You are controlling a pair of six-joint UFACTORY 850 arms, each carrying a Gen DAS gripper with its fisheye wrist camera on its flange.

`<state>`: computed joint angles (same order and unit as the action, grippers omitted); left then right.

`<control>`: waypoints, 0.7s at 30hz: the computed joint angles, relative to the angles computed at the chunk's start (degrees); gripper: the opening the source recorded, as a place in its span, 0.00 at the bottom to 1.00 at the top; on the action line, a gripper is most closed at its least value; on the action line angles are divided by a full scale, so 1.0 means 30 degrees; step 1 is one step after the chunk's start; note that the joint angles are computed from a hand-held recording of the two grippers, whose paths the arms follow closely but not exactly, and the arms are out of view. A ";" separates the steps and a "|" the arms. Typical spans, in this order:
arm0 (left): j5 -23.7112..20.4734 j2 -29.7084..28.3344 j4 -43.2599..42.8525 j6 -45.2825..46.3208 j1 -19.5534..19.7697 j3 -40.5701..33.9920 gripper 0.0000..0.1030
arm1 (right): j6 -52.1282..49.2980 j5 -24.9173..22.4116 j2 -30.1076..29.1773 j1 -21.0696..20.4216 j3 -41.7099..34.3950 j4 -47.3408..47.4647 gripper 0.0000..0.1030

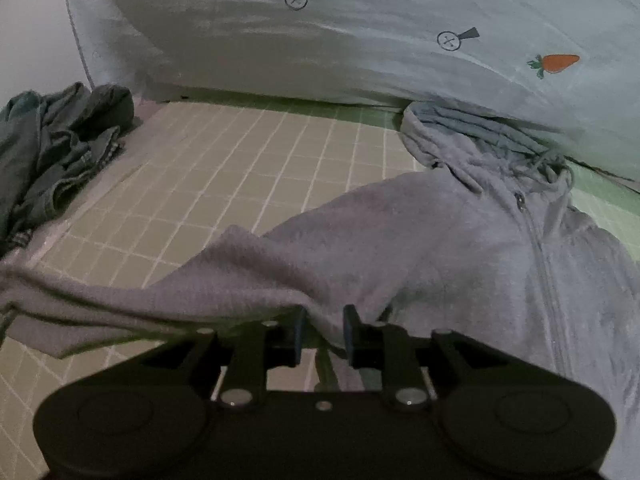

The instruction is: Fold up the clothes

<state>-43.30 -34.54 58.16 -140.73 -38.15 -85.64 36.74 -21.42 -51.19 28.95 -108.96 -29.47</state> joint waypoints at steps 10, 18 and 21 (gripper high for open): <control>-0.2135 -0.2379 -0.1921 0.3308 0.0632 -0.4154 0.86 | 0.1516 -0.0704 0.0153 -0.0053 0.0273 -0.0625 0.30; -0.3943 -0.5824 -0.7451 1.0718 0.1465 -0.8658 0.86 | 0.1721 -0.1201 -0.0035 -0.0196 0.0052 -0.0195 0.34; -0.4732 -0.6684 -0.8588 1.1907 0.1647 -0.9761 0.86 | 0.1886 -0.1258 -0.0015 -0.0184 0.0067 -0.0512 0.36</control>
<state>-57.49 -54.59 32.39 -105.01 -33.21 -114.92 42.40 -25.20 -51.24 28.40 -108.76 -31.00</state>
